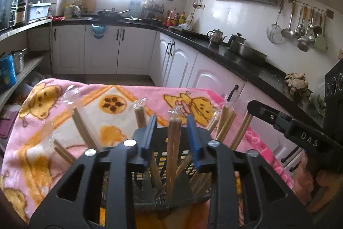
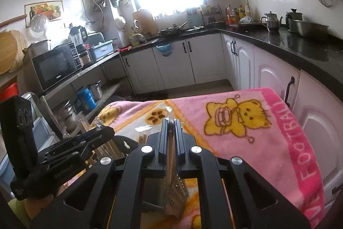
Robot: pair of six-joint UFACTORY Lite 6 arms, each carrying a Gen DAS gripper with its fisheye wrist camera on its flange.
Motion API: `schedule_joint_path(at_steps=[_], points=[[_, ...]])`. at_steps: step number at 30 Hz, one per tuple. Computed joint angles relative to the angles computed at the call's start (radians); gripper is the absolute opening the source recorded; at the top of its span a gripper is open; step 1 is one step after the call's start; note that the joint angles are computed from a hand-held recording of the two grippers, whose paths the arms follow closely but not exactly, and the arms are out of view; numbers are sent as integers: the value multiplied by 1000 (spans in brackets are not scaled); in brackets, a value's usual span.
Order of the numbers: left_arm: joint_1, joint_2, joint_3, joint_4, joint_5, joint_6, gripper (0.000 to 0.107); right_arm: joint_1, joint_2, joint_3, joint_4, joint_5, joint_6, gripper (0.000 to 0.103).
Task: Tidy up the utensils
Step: 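Lower the chopsticks into the caddy with both grippers, then open both grippers and pull them back from the caddy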
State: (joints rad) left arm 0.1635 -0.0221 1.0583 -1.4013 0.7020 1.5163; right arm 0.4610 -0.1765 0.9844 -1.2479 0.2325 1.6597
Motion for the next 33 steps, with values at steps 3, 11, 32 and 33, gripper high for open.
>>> schedule_joint_path(at_steps=[3,11,32,33], points=[[17,-10,-5,23,6,-22,36,7,-8,-2,119,15,-118,25],[80,-83,-48,107,49,-79,51,55,-94,-66,126,74,-115,35],[475,-442,-368,276,333,-47,92,689,-385,-317,8,684,156,89],[509,-454,-385,283,359,-32,92,732,-388,-329,9,719,176,90]])
